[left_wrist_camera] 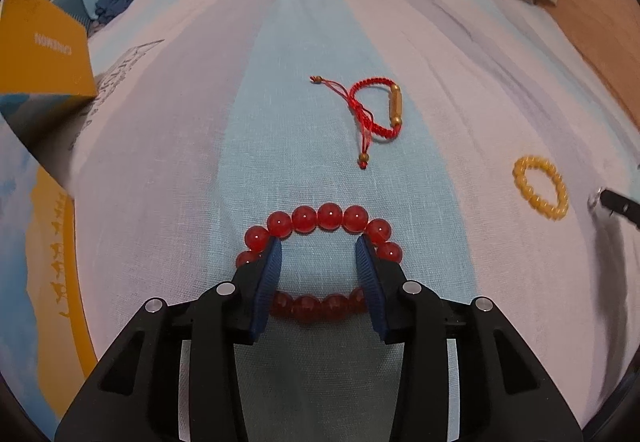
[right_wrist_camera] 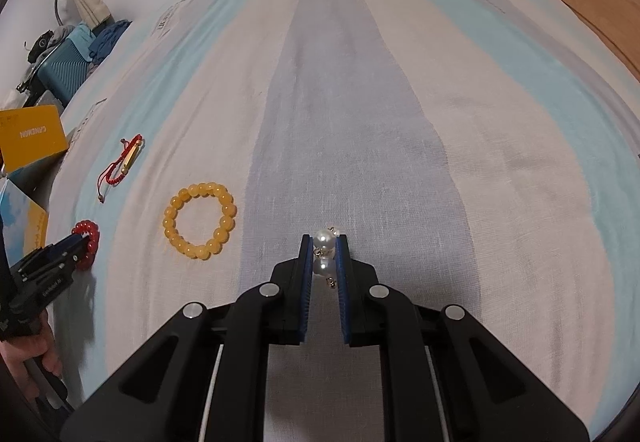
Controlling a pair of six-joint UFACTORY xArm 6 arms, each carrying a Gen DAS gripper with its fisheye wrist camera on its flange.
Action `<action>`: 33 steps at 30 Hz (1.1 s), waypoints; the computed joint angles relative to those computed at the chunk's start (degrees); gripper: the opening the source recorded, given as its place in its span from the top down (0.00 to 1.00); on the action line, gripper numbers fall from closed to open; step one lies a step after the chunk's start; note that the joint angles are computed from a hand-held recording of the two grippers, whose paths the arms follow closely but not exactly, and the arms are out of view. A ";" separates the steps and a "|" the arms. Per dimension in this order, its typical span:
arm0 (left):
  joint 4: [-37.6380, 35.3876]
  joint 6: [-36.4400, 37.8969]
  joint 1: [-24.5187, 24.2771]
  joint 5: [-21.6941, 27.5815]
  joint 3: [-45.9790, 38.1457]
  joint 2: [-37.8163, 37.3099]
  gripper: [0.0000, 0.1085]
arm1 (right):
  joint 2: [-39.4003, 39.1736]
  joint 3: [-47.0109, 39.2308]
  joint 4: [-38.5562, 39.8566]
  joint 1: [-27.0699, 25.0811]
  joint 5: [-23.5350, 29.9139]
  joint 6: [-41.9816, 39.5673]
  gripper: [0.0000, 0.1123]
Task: Organize jewelry
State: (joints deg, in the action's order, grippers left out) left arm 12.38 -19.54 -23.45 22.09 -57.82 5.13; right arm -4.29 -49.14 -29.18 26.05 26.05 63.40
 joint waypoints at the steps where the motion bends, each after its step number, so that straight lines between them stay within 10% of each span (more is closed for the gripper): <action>1: -0.28 0.61 -0.04 0.35 -0.16 0.04 0.64 | 0.02 0.02 0.17 0.00 -0.09 -0.07 0.91; 8: 0.13 1.35 -0.23 1.15 -0.40 -0.75 0.53 | 0.17 -0.14 0.70 0.20 -0.17 -0.44 0.91; 10: 1.24 0.15 -0.01 -0.06 0.20 -1.62 0.15 | 0.25 -0.25 0.93 0.26 -0.21 -0.72 0.91; 11: 3.42 -1.83 0.01 -1.37 0.97 -2.38 0.11 | 0.25 -0.21 1.00 0.16 -0.31 -0.88 0.91; 22: 4.54 -2.72 0.42 0.91 -0.09 -0.18 0.12 | 0.17 -0.04 1.79 0.14 -0.55 -1.69 0.91; 29: -0.14 2.00 0.50 -0.08 0.23 0.78 0.37 | 0.30 -0.17 2.44 0.27 -0.70 -2.48 0.91; 33: -3.74 4.66 0.66 -0.02 0.18 0.69 0.68 | 0.29 -0.17 2.38 0.30 -0.68 -2.39 0.91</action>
